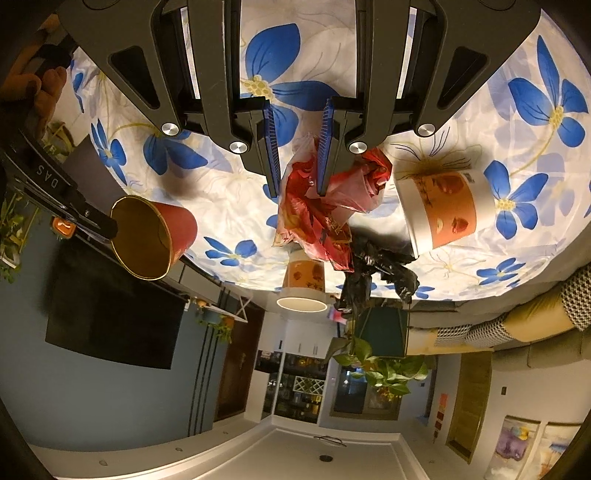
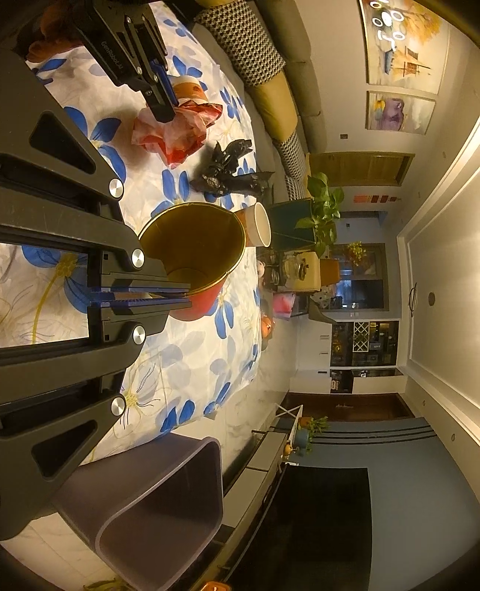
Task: Collect trash
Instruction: 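Lift and carry the wrapper and red cup over the grey bin with both tools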
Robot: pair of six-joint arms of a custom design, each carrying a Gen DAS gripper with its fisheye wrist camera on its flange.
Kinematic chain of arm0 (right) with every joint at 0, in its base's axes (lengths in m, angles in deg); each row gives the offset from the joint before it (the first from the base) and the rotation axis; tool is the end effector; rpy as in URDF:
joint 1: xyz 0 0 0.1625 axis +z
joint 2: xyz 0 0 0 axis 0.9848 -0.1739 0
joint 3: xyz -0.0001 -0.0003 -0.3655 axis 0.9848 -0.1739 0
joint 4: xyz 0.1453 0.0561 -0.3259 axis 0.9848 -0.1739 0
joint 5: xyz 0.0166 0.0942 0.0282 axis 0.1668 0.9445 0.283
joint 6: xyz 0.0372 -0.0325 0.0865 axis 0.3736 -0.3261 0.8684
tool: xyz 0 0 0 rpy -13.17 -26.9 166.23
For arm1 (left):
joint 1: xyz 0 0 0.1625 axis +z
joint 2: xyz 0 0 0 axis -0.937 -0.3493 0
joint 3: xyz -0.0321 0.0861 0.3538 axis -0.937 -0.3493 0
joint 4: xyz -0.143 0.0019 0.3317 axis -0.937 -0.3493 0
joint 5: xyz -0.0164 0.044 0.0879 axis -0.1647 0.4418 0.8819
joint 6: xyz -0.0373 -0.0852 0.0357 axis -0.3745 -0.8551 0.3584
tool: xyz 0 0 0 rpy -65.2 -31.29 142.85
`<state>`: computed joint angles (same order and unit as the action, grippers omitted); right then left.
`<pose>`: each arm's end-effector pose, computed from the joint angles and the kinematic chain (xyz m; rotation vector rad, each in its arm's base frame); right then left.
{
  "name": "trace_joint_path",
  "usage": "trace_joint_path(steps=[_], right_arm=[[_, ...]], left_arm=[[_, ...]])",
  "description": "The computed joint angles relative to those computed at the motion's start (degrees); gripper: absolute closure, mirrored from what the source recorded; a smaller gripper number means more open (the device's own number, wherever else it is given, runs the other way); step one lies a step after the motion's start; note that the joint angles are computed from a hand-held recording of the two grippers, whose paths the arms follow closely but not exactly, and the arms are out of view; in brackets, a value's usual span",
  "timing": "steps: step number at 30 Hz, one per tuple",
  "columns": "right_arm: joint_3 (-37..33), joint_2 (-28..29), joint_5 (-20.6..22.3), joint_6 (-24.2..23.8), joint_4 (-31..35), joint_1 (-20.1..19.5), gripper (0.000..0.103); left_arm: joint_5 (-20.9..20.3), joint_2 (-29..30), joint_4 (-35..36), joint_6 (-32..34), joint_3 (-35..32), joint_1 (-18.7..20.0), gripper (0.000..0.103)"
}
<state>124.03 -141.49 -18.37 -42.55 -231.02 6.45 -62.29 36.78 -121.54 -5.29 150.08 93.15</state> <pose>0.1206 -0.3959 0.1314 1.1410 -2.2939 1.1719 -0.1759 -0.3283 0.0397 0.1962 2.0542 -1.4294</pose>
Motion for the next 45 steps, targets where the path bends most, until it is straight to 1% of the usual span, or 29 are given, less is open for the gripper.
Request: trace_joint_path(steps=[8,10,12,16,18,20,22,23,25,26,27,31,32,33,39,43,45], right_arm=[[0.5,-0.6,0.7,0.2,-0.7,-0.2,0.099],[0.9,-1.1,1.2,0.1,-1.0,-0.5,0.099],[1.2,-1.7,1.6,0.1,-1.1,-0.8,0.099],[1.6,-3.4,2.4,0.3,-1.1,-1.2,0.099],[1.8,-3.8,2.6,0.4,-1.6,-1.4,0.099],[2.2,-4.9,3.2,0.8,-2.1,-1.9,0.099],[2.4,-5.7,3.6,1.1,-2.7,-2.4,0.099],[2.4,-6.2,3.8,1.3,-3.0,-2.7,0.099],[2.4,-7.4,4.1,1.9,-3.5,-3.3,0.099],[2.3,-8.0,4.3,2.2,-3.7,-3.7,0.099],[2.2,-8.6,4.5,2.5,-4.0,-4.1,0.099],[1.5,-10.9,4.7,3.9,-5.2,-5.9,0.099],[1.2,-11.2,4.6,4.2,-5.3,-6.2,0.099],[0.8,-11.8,4.6,4.7,-5.5,-6.7,0.099],[-1.8,-12.5,3.3,6.6,-7.1,-8.8,0.099],[-3.6,-12.2,2.4,6.8,-7.8,-10.1,0.099],[-4.5,-11.4,1.8,7.0,-8.4,-10.5,0.099]], left_arm=[[0.6,-1.6,4.1,-2.1,0.1,-1.4,0.084],[0.9,-1.7,4.5,-1.7,-0.2,-1.8,0.084],[0.9,-1.4,3.1,0.3,-0.7,-2.0,0.084],[0.7,0.4,-2.7,7.2,-2.5,-2.5,0.084],[0.5,2.0,-7.4,13.4,-4.4,-2.6,0.084],[-0.2,4.3,-14.0,21.9,-6.9,-2.6,0.084],[-1.0,5.9,-18.7,28.6,-9.1,-2.6,0.084],[-1.8,7.1,-22.3,33.7,-11.0,-2.5,0.084],[-3.5,8.8,-27.2,41.2,-14.2,-2.1,0.084],[-4.4,9.4,-28.7,43.9,-15.6,-1.8,0.084],[-5.8,10.3,-30.7,47.7,-17.7,-1.3,0.084],[-10.1,12.7,-33.4,55.6,-23.7,0.4,0.084],[-11.1,13.2,-33.3,56.9,-25.3,0.9,0.084],[-13.0,13.8,-32.8,58.3,-27.4,1.8,0.084],[-21.5,17.4,-29.3,62.8,-37.1,5.3,0.084],[-25.9,19.9,-26.8,63.9,-42.5,7.2,0.084],[-27.0,20.8,-25.5,63.6,-44.3,7.8,0.084]])
